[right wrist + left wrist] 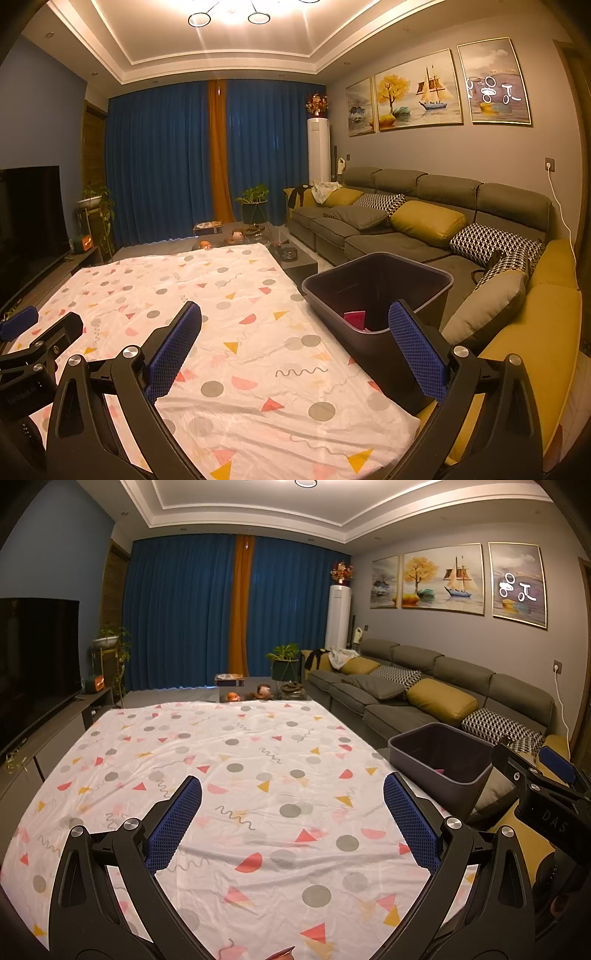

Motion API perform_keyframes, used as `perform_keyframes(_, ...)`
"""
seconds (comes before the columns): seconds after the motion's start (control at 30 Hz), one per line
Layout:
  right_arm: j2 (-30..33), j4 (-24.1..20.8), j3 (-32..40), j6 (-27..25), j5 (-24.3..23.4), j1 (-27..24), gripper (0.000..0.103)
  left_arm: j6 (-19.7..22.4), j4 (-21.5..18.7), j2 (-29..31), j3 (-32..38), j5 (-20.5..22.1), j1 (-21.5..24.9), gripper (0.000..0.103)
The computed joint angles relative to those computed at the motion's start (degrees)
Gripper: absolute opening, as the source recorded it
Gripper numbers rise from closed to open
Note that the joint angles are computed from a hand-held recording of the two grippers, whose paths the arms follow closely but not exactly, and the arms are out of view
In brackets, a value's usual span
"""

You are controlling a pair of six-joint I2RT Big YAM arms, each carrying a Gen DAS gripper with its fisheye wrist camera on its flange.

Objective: Collect trash

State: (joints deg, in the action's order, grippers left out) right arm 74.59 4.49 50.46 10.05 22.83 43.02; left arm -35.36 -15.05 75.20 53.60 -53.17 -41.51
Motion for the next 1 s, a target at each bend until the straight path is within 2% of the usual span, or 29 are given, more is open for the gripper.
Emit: perform_keyframes(1.0,0.6,-0.5,1.2,0.0,0.0,0.1,0.097,0.2,0.1,0.0,0.1,0.3,0.2,0.097)
